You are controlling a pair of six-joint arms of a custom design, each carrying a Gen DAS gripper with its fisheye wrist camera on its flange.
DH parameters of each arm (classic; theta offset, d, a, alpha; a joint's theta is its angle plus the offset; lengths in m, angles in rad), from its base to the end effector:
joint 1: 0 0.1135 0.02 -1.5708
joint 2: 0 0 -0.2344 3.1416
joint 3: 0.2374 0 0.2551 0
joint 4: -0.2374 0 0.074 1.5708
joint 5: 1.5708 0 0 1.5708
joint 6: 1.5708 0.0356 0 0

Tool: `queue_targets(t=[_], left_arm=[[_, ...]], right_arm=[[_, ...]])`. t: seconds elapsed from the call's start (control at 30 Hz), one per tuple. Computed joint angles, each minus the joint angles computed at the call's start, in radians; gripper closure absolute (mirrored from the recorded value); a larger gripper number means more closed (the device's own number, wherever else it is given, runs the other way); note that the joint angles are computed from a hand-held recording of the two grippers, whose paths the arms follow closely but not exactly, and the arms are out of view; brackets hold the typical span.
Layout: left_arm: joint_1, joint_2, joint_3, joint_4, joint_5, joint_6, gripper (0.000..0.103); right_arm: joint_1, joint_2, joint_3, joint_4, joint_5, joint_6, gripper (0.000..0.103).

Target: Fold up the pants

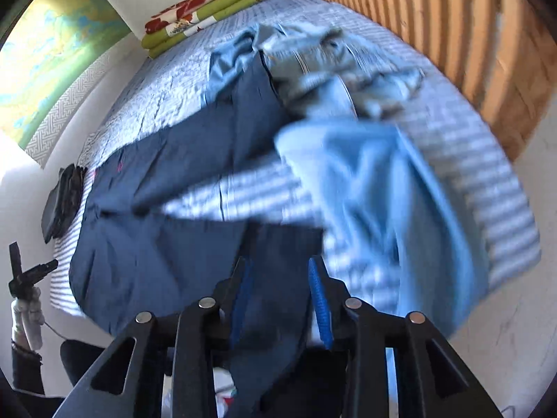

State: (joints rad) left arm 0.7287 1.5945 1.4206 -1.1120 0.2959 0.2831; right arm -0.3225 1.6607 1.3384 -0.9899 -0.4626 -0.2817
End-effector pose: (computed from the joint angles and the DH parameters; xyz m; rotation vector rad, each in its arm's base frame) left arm 0.2386 0.1990 0.2603 -0.5496 2.6914 -0.1672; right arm 0.3107 -0.0871 0.2230 -0.0277 2.7177 0.5057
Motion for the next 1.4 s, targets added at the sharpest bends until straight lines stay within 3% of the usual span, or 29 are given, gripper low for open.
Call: queue_targets(t=[0.13,0.33,0.37,0.43,0.5,0.63,0.93,1.17,1.23,1.3,1.4], left_arm=[[0.092,0.005,-0.053,0.001,0.031,0.042,0.068],[0.104,0.041,-0.14,0.061,0.084,0.029,0.065],[0.095,0.045,-0.149,0.071,0.083,0.018,0.061],[0.063,0.059,-0.172,0.123,0.073,-0.012,0.056],[0.041,0.038,-0.206,0.159,0.064,-0.043,0.053],[0.023,0.033,-0.237,0.222,0.045,-0.09,0.053],[0.021,0.015,-0.268,0.259,0.022,-0.119,0.065],[0.078,0.014,-0.264,0.227,0.087,-0.103,0.067],[0.075,0.019,-0.263,0.219,0.074,-0.095,0.064],[0.071,0.04,-0.254,0.208,0.081,-0.098,0.056],[0.047,0.054,-0.262,0.235,0.089,-0.131,0.055]], right_arm=[[-0.088,-0.119,-0.192,-0.018,-0.058,-0.013,0.072],[-0.071,-0.419,-0.413,0.011,0.002,-0.127,0.071],[-0.05,-0.459,-0.435,0.008,0.013,-0.154,0.071],[0.024,-0.542,-0.482,0.011,0.044,-0.193,0.066],[0.123,-0.593,-0.525,0.034,0.089,-0.205,0.055],[0.353,-0.672,-0.629,0.135,0.245,-0.201,0.053],[0.796,-0.703,-0.798,0.363,0.628,-0.229,0.052],[0.921,-0.684,-0.864,0.496,0.853,-0.272,0.052],[0.886,-0.654,-0.844,0.51,0.848,-0.264,0.061],[0.839,-0.624,-0.808,0.502,0.821,-0.253,0.094],[0.776,-0.611,-0.754,0.47,0.756,-0.231,0.103]])
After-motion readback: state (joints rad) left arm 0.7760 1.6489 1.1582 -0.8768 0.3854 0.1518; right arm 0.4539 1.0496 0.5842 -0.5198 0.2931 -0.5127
